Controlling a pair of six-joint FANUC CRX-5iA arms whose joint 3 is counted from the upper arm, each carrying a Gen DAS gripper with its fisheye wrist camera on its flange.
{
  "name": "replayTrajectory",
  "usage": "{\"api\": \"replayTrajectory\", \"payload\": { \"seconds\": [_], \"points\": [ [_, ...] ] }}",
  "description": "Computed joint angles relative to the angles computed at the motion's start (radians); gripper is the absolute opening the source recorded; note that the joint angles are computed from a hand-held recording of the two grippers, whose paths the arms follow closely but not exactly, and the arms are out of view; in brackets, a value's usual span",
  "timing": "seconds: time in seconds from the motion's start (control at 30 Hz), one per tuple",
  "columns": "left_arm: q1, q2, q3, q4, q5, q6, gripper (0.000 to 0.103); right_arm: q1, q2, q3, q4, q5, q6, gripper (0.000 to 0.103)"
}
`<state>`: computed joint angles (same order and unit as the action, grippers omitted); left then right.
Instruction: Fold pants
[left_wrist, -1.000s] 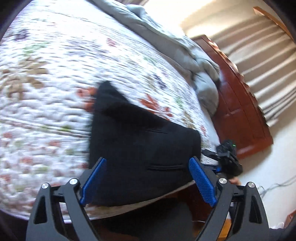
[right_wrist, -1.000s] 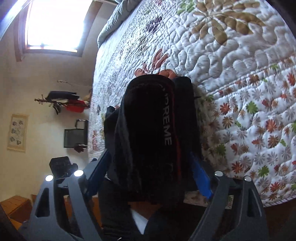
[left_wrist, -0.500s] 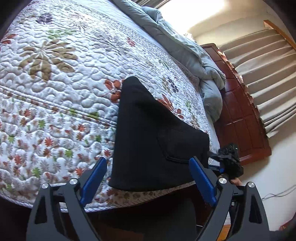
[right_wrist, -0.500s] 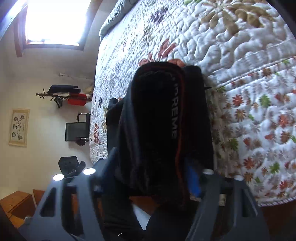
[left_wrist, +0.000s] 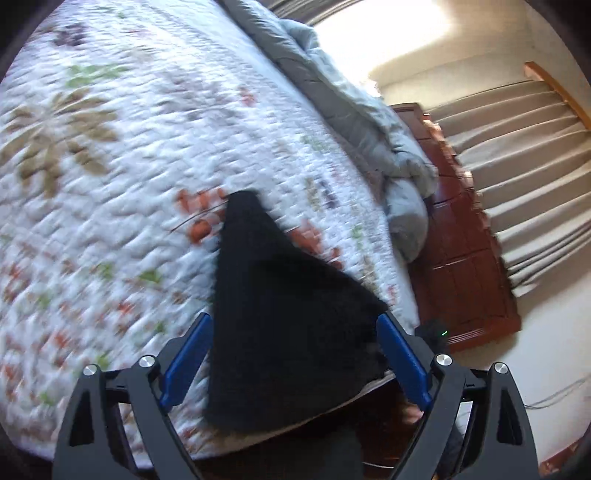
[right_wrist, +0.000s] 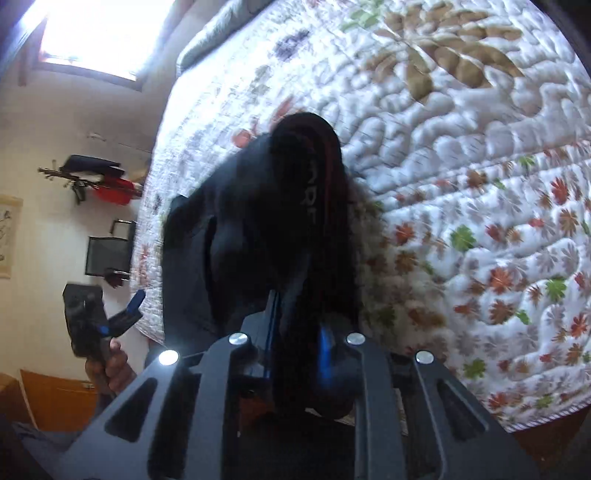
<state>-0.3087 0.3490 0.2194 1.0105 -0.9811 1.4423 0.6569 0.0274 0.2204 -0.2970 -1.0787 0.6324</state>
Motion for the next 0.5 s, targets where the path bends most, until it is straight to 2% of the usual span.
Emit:
{"api": "replayTrajectory", "payload": {
  "seconds": [0.1,0.13,0.17,0.27,0.33,0.37,0.43,0.5],
  "points": [
    [-0.020,0.101,0.084,0.161,-0.024,-0.060,0.090,-0.007,0.015,0.024,-0.026,-0.015,0.017,0.024],
    [-0.027,0.148,0.130,0.216,-0.046,-0.076,0.090,-0.015,0.019,0.032,-0.037,-0.024,0.021,0.029],
    [-0.032,0.199,0.190,0.243,-0.082,-0.074,0.090,-0.020,0.018,0.040,-0.038,-0.038,0.017,0.039],
    [-0.029,0.363,0.435,0.178,-0.205,0.026,0.090,-0.006,-0.013,0.035,0.083,0.002,-0.065,0.041],
    [-0.024,0.427,0.543,0.128,-0.253,0.068,0.089,0.009,-0.013,0.052,0.151,0.029,-0.079,0.041],
    [-0.021,0.437,0.557,0.121,-0.260,0.069,0.089,0.006,0.000,0.077,0.149,0.054,-0.059,0.041],
    [-0.019,0.451,0.566,0.133,-0.258,0.065,0.089,-0.019,0.050,0.154,0.064,0.058,0.030,0.041],
    [-0.017,0.476,0.587,0.143,-0.265,0.074,0.089,-0.042,0.126,0.237,-0.010,0.017,0.104,0.041]
  ]
}}
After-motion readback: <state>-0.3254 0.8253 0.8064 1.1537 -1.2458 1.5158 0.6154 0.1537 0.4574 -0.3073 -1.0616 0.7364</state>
